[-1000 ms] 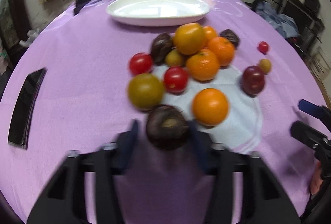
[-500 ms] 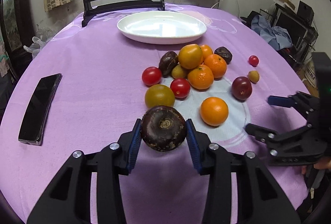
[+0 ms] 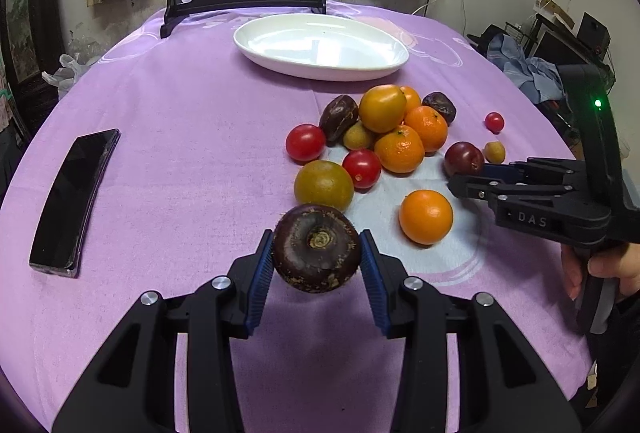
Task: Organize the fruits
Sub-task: 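Grasp the dark red plum with the right tool while the left tool holds the brown fruit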
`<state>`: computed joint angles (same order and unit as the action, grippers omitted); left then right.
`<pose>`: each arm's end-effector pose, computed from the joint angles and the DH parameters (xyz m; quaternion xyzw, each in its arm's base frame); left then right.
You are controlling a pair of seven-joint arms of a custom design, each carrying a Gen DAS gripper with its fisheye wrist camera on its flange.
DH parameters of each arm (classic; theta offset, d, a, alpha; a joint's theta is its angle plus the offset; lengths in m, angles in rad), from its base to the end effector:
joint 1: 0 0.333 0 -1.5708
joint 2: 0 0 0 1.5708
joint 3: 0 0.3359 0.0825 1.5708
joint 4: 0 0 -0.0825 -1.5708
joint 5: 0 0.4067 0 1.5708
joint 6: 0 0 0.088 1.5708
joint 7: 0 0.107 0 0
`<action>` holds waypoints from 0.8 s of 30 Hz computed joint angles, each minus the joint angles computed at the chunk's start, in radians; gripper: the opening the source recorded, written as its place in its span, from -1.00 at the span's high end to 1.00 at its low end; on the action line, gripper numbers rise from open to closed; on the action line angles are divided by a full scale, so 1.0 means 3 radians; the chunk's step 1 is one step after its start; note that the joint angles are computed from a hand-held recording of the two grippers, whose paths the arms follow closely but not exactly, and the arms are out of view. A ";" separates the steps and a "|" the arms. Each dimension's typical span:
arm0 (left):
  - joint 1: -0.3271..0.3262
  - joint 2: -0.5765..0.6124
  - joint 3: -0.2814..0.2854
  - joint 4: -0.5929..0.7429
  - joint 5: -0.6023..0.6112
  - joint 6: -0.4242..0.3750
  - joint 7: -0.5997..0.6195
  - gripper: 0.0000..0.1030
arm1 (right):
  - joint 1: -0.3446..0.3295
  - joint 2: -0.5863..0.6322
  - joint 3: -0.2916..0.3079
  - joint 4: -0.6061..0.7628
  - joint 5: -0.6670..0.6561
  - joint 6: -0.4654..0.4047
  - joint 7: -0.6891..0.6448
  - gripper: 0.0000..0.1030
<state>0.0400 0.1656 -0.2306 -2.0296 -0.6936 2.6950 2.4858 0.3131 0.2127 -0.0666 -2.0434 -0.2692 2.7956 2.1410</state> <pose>0.6320 -0.0949 0.4238 -0.4677 0.8203 -0.3091 0.1130 0.6249 0.1720 0.4026 -0.6483 0.7093 -0.1752 0.2141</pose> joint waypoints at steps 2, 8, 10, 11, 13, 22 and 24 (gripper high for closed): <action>-0.0017 0.0035 0.0010 0.0043 0.0083 0.0001 -0.0068 0.20 | 0.0038 0.0019 -0.0025 0.0045 -0.0109 -0.0077 0.0003 0.25; 0.0004 0.0069 -0.0027 0.0070 0.0115 -0.0038 -0.0101 0.20 | 0.0105 0.0092 -0.0078 0.0133 -0.0399 -0.0114 0.0213 -0.03; 0.0001 0.0082 -0.0022 0.0077 0.0160 -0.0061 -0.0138 0.20 | 0.0102 0.0080 -0.0083 0.0132 -0.0414 -0.0133 0.0249 0.23; 0.0004 0.0087 -0.0023 0.0082 0.0172 -0.0070 -0.0151 0.20 | 0.0078 0.0068 -0.0064 0.0113 -0.0367 -0.0115 0.0228 0.24; 0.0012 0.0099 -0.0023 0.0109 0.0185 -0.0090 -0.0182 0.20 | 0.0076 0.0038 -0.0063 0.0075 -0.0377 -0.0090 0.0240 0.24; 0.0014 0.0349 -0.0084 0.0792 0.0307 -0.0391 -0.0199 0.20 | 0.0030 -0.0102 -0.0157 0.0199 -0.0861 0.0175 0.0438 0.25; -0.0037 0.0531 -0.0119 0.1105 0.0394 -0.0300 -0.0287 0.20 | -0.0027 0.0015 -0.0154 0.0416 -0.0852 0.0180 0.0341 0.25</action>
<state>0.0288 0.3249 -0.2661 -1.6982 -0.5755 2.6050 2.3998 0.3049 0.2172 -0.1127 -1.9184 -0.5246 2.8496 2.2433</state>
